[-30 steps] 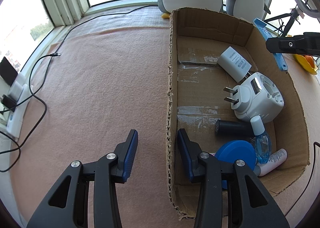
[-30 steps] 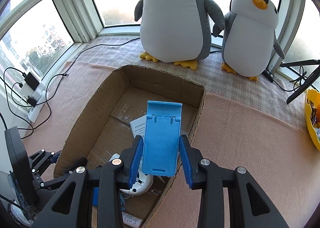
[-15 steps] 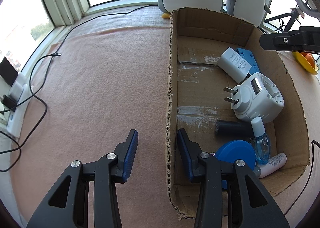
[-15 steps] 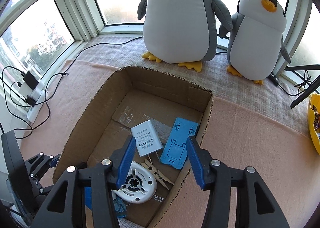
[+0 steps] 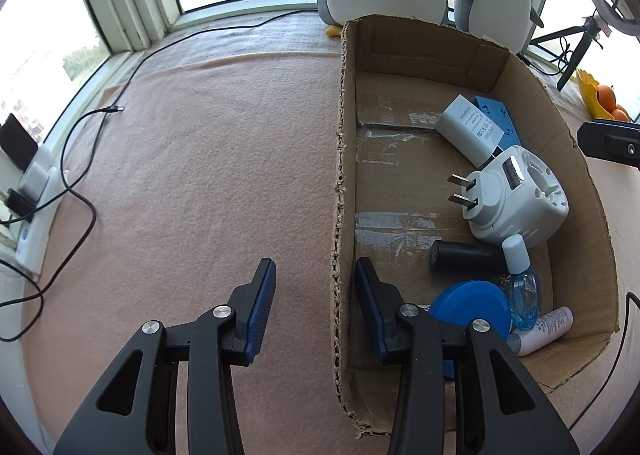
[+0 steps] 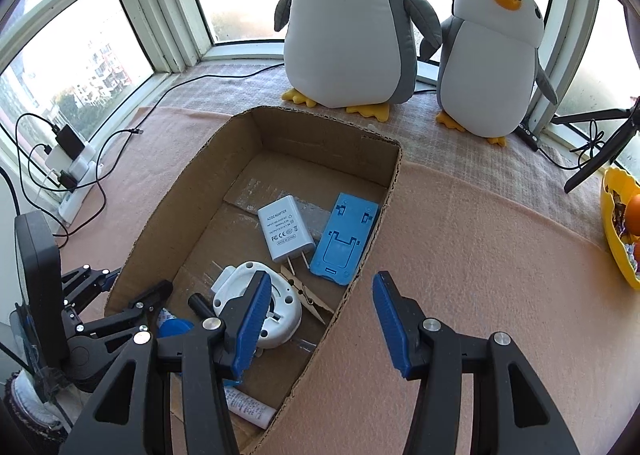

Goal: Organize rigid objects

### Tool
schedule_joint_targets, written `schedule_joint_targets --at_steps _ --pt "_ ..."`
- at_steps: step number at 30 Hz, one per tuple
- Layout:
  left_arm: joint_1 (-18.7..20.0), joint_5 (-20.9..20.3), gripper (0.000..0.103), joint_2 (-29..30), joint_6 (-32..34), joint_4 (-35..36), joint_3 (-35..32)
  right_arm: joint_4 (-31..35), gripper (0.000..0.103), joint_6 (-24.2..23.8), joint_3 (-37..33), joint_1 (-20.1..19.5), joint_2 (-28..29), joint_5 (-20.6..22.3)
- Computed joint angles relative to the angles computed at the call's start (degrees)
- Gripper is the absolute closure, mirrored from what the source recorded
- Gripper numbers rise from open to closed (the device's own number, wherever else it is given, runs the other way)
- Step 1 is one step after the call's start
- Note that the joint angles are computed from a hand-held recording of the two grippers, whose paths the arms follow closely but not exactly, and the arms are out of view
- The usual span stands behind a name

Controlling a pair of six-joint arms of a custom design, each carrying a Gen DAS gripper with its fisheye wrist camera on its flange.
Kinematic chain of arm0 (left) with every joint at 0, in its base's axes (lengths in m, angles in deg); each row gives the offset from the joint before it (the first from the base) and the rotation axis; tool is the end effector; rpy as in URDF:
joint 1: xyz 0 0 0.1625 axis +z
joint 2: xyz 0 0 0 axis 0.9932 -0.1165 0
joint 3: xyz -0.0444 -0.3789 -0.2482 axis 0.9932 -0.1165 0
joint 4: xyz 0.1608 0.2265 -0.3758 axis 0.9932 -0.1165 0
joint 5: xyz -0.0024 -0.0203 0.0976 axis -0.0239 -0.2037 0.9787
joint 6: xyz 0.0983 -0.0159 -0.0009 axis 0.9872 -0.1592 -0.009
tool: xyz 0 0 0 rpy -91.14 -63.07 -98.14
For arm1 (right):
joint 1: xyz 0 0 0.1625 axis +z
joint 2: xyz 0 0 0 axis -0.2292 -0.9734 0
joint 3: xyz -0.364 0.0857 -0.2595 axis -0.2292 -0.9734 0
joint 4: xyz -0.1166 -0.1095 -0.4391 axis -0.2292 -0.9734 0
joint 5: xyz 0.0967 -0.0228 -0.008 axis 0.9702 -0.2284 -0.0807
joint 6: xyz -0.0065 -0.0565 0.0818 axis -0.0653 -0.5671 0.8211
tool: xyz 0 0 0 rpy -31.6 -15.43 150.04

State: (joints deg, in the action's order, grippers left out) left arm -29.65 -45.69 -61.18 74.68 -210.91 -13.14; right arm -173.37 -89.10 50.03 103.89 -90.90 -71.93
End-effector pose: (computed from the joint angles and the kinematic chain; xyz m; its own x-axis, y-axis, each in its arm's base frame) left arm -0.3140 -0.7637 -0.0273 -0.6262 0.4070 -0.6650 0.5892 0.8056 -0.0618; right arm 0.0811 -0.7342 0.2672 -0.7535 0.1020 0.6495 -0.2650 0.8570 -0.4420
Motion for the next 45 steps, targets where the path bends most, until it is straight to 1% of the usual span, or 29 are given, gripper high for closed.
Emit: schedule_joint_targets --at_steps 4,6,8,9,11,17,22,26,27,28,29,30,32,34,36,38,43,45 --pt "-0.18 0.46 0.062 -0.09 0.06 -0.1 0.08 -1.61 0.053 -0.33 2.66 0.12 -1.7 -0.71" --pt "-0.41 0.97 0.062 -0.29 0.46 -1.0 0.37 -2.73 0.048 -0.23 4.08 0.22 -2.6 -1.14" --pt "-0.65 1.06 0.061 -0.71 1.2 -2.03 0.8 -4.09 0.047 -0.4 5.72 0.28 -3.68 -1.0" --pt "-0.76 1.08 0.055 -0.87 1.46 -2.13 0.83 -4.5 0.047 -0.38 6.46 0.32 -4.24 -1.02" --pt "-0.96 0.75 0.047 -1.26 1.62 -2.15 1.02 -4.96 0.046 0.09 7.85 0.34 -5.3 -0.94" --pt "-2.16 2.14 0.047 -2.81 1.46 -2.64 3.08 -6.89 0.043 2.04 11.87 0.43 -8.3 -0.21" --pt "-3.64 2.61 0.047 -5.51 -1.66 -2.12 5.82 -9.27 0.042 3.42 15.14 1.43 -10.9 -0.34" --pt "-5.55 2.51 0.047 -8.36 -2.58 -3.94 8.77 -13.1 0.042 2.21 17.44 3.13 -12.4 -2.11" --pt "-6.16 2.82 0.045 -8.95 -2.06 -5.05 9.54 -14.17 0.041 1.72 17.94 3.62 -12.73 -2.53" --pt "-6.81 3.25 0.042 -9.43 -1.48 -6.2 10.25 -15.37 0.041 1.22 18.49 4.11 -13.07 -2.83" --pt "-7.44 3.41 0.035 -9.95 -0.83 -7.55 11.01 -16.41 0.038 0.79 18.94 4.59 -13.42 -3.11" --pt "-8.01 3.42 0.03 -10.45 -0.37 -8.74 11.59 -17.4 0.034 0.45 19.34 5.08 -13.73 -3.4" --pt "-9.03 3.5 0.03 -11.3 0.18 -10.9 12.67 -19.39 0.031 -0.16 20.06 5.88 -14.34 -3.66" --pt "-10.02 3.43 0.03 -12.09 0.35 -12.34 13.63 -20.53 0.031 -0.08 20.54 6.54 -14.95 -3.98" --pt "-10.84 3.08 0.024 -12.81 0.83 -13.49 14.43 -21.45 0.031 0.18 21.02 7.11 -15.47 -4.43" --pt "-11.69 3.14 0.023 -13.34 2.0 -15.73 15.4 -23.11 0.03 0.19 21.64 7.79 -15.75 -5.14" --pt "-13.17 3.01 0.023 -14.23 2.93 -18.24 16.76 -29.6 0.027 -1.77 22.07 9.85 -14.28 -10.16" --pt "-13.57 2.89 0.023 -14.47 2.78 -18.72 17.12 -31.37 0.025 -1.78 22.45 10.3 -14.1 -10.53"
